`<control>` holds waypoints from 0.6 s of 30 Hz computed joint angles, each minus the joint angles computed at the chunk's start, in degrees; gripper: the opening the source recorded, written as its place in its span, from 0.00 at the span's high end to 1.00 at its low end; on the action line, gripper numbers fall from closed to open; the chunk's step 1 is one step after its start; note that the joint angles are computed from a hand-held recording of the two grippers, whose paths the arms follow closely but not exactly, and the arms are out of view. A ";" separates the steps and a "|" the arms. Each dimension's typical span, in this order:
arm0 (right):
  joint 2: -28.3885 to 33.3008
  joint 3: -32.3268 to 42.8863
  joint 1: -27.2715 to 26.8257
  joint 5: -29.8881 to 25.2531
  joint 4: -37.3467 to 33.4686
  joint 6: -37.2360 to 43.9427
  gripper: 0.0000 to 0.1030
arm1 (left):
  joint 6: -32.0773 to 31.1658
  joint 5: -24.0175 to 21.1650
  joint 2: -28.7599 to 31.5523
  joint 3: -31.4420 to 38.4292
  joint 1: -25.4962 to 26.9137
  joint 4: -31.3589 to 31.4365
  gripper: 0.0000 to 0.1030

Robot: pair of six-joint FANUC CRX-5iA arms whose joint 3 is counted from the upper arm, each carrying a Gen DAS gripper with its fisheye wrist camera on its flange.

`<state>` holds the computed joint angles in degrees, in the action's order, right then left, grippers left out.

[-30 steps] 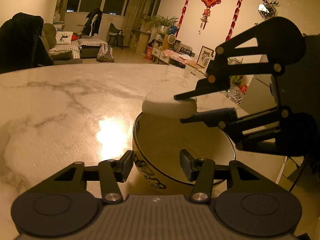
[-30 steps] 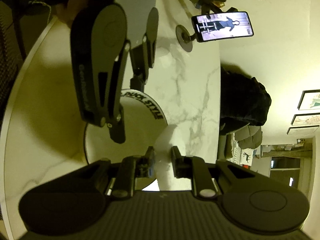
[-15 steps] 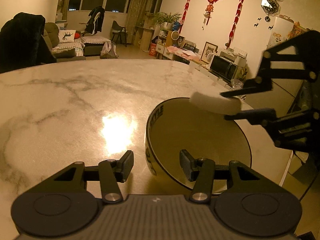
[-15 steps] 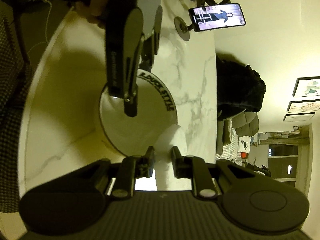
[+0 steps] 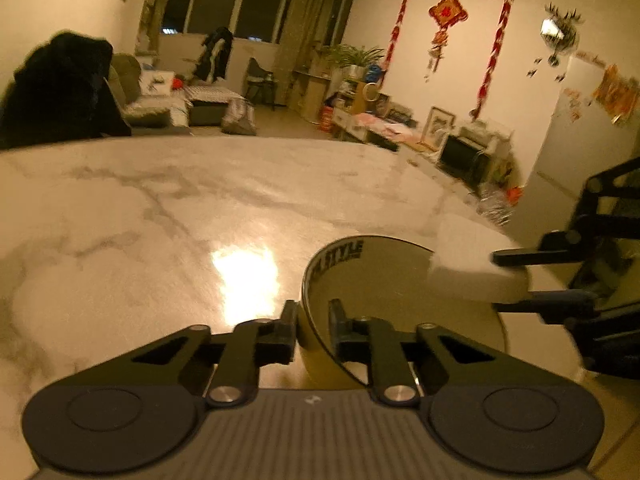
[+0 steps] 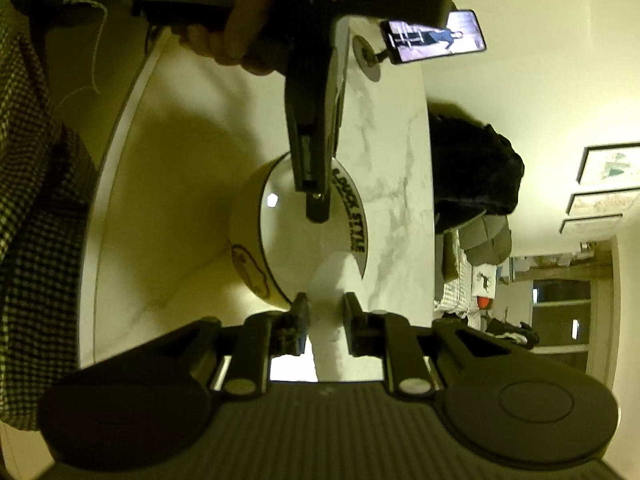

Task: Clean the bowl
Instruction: 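Release the bowl from the left gripper and pull the sponge out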

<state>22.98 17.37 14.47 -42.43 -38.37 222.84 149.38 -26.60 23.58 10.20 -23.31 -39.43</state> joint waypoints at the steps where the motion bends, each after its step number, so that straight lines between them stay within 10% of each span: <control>1: -0.01 -0.03 -0.16 0.11 -0.14 -0.19 0.82 | 0.92 -1.72 0.55 1.18 -0.65 -1.33 0.88; 18: 4.42 1.50 0.45 9.20 -2.53 -0.88 0.82 | 1.40 -11.61 5.58 10.90 1.36 -1.19 0.85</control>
